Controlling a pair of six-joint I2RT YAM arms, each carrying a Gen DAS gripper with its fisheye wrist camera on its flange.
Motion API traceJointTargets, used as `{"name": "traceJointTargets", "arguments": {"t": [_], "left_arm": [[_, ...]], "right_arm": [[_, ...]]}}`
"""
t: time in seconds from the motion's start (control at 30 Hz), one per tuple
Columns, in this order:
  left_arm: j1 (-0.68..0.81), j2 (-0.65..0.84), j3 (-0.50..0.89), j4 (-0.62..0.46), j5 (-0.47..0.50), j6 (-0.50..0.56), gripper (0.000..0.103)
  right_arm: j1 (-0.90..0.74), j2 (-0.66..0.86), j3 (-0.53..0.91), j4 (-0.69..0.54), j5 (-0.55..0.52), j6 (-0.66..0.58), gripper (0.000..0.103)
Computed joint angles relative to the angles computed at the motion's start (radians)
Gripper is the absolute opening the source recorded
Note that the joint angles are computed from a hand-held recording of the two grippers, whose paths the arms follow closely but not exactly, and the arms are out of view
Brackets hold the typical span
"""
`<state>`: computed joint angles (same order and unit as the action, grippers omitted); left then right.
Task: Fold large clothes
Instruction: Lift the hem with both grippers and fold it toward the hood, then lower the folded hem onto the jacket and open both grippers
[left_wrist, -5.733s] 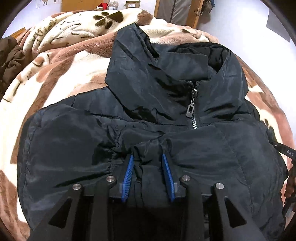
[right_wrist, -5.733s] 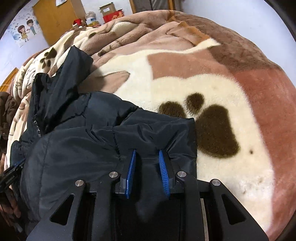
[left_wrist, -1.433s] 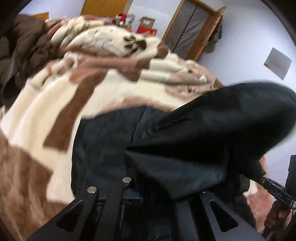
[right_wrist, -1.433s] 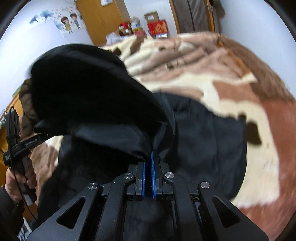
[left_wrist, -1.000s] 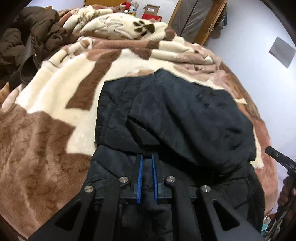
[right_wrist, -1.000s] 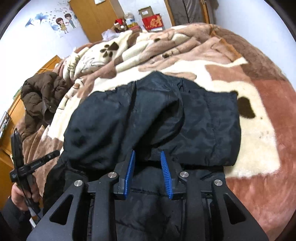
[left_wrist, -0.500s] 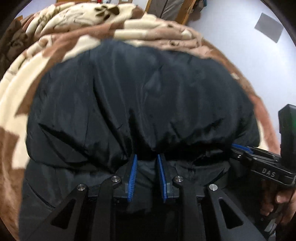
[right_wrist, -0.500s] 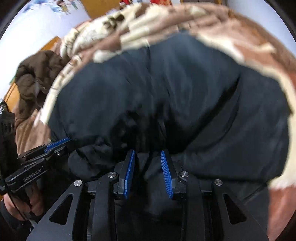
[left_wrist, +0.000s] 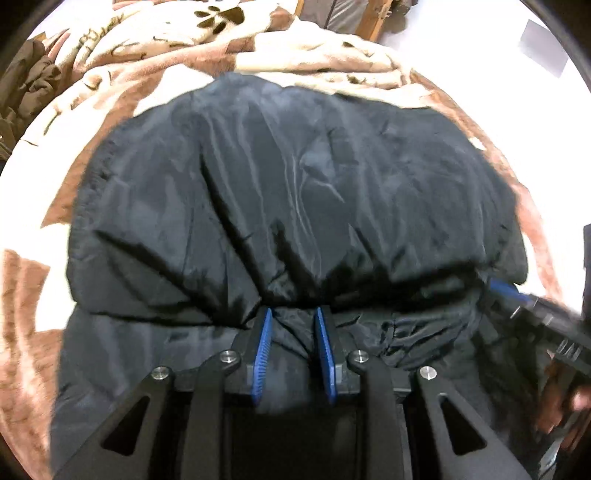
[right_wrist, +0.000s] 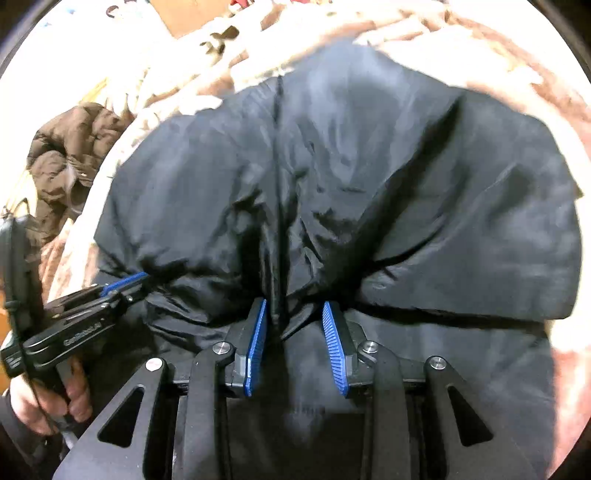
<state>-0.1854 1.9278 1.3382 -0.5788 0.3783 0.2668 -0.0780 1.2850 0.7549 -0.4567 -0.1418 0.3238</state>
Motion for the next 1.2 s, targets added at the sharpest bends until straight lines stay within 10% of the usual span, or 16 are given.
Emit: {"name": "traceJointTargets", "arguments": {"t": [0.17, 0.3, 0.4, 0.47, 0.5, 0.6, 1.2], "left_arm": [[0.061, -0.085, 0.01, -0.011, 0.062, 0.044, 0.032], [0.064, 0.009, 0.147, 0.029, 0.044, -0.052, 0.04], [0.054, 0.145, 0.308, 0.0, 0.001, -0.118, 0.04], [0.053, 0.209, 0.38, -0.016, -0.002, -0.137, 0.04], [0.051, 0.201, 0.372, -0.015, -0.008, -0.14, 0.04], [0.044, 0.22, 0.379, 0.014, -0.035, -0.117, 0.04], [0.042, 0.134, 0.259, 0.076, -0.001, -0.091, 0.04]], "right_arm": [[-0.154, -0.101, 0.089, -0.037, -0.013, -0.065, 0.033], [-0.305, 0.051, 0.157, 0.02, -0.108, -0.017, 0.057], [-0.349, 0.198, 0.221, 0.001, -0.191, 0.027, 0.057], [-0.352, 0.216, 0.205, 0.035, -0.248, 0.034, 0.036], [-0.336, 0.198, 0.185, 0.045, -0.234, 0.054, 0.016], [-0.291, 0.086, 0.072, 0.091, -0.193, 0.084, 0.011], [-0.131, 0.007, 0.146, 0.038, 0.078, -0.035, 0.03]]}}
